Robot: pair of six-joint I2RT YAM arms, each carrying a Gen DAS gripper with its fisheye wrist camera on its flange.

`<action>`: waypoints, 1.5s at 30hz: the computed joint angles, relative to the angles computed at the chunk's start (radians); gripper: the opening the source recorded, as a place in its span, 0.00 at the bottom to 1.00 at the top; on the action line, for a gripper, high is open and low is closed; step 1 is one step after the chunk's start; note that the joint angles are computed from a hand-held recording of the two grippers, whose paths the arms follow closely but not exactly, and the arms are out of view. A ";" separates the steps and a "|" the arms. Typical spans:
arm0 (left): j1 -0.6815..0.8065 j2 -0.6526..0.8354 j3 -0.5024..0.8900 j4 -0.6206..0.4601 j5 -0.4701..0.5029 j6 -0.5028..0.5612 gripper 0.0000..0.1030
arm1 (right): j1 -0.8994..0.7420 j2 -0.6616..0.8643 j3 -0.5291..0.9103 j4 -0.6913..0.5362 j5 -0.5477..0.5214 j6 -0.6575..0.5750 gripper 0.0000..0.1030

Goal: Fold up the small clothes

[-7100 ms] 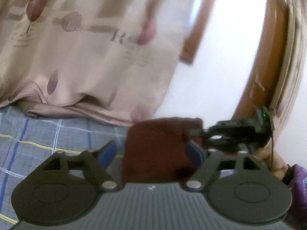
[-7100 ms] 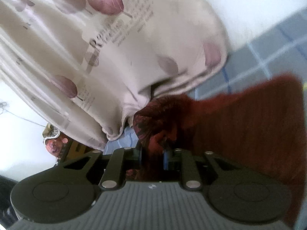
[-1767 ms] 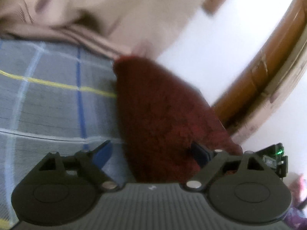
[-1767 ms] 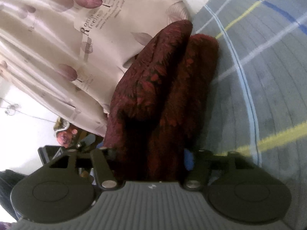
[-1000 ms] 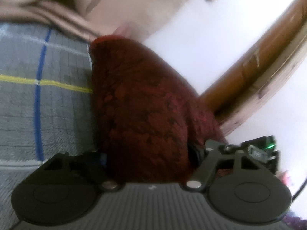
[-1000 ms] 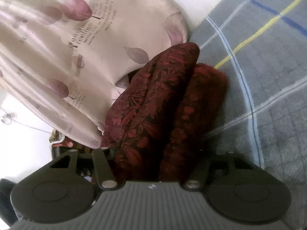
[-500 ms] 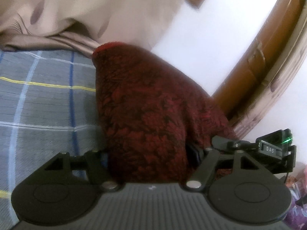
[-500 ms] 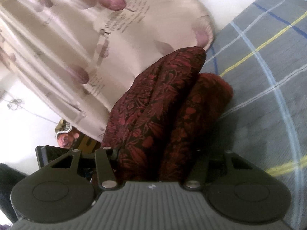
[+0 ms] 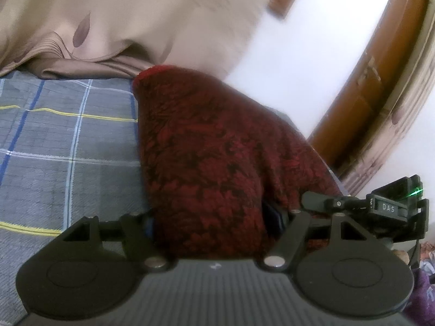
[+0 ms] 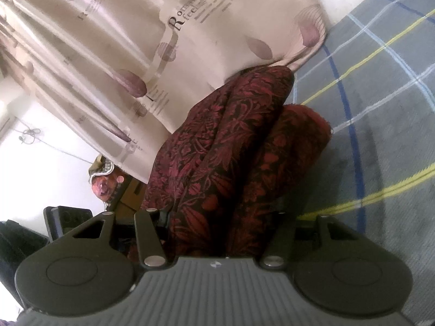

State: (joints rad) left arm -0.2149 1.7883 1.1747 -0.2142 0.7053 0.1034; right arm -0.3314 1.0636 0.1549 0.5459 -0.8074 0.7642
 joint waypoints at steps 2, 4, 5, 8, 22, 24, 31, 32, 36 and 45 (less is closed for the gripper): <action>0.004 -0.005 -0.007 -0.001 0.004 0.001 0.71 | 0.034 -0.028 -0.002 -0.020 0.032 0.009 0.54; 0.004 -0.010 -0.013 -0.001 0.005 0.001 0.71 | 0.054 -0.053 -0.006 -0.038 0.051 0.015 0.54; 0.004 -0.004 -0.006 -0.004 0.005 0.001 0.71 | 0.064 -0.069 -0.008 -0.051 0.061 0.016 0.54; 0.011 -0.004 -0.011 -0.005 0.009 0.009 0.71 | 0.091 -0.099 -0.011 -0.078 0.088 0.021 0.54; 0.013 0.009 -0.002 -0.001 0.018 0.004 0.71 | 0.164 -0.166 -0.006 -0.151 0.152 0.024 0.54; 0.016 0.012 -0.004 0.001 0.022 0.004 0.71 | 0.173 -0.169 -0.002 -0.161 0.159 0.021 0.54; 0.013 0.019 0.003 -0.002 0.020 -0.004 0.71 | 0.184 -0.133 0.022 -0.164 0.164 0.002 0.54; 0.011 0.019 0.002 0.000 0.018 -0.007 0.71 | 0.183 -0.124 0.025 -0.161 0.161 0.000 0.54; 0.010 0.015 -0.011 0.016 0.015 -0.016 0.71 | 0.167 -0.087 0.042 -0.152 0.141 -0.012 0.54; -0.008 0.013 -0.001 0.060 -0.007 -0.061 0.71 | 0.144 -0.027 0.094 -0.147 0.114 -0.051 0.54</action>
State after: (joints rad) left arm -0.2234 1.8008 1.1738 -0.1538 0.6983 0.0425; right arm -0.1873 1.0369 0.2488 0.3992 -0.6934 0.7128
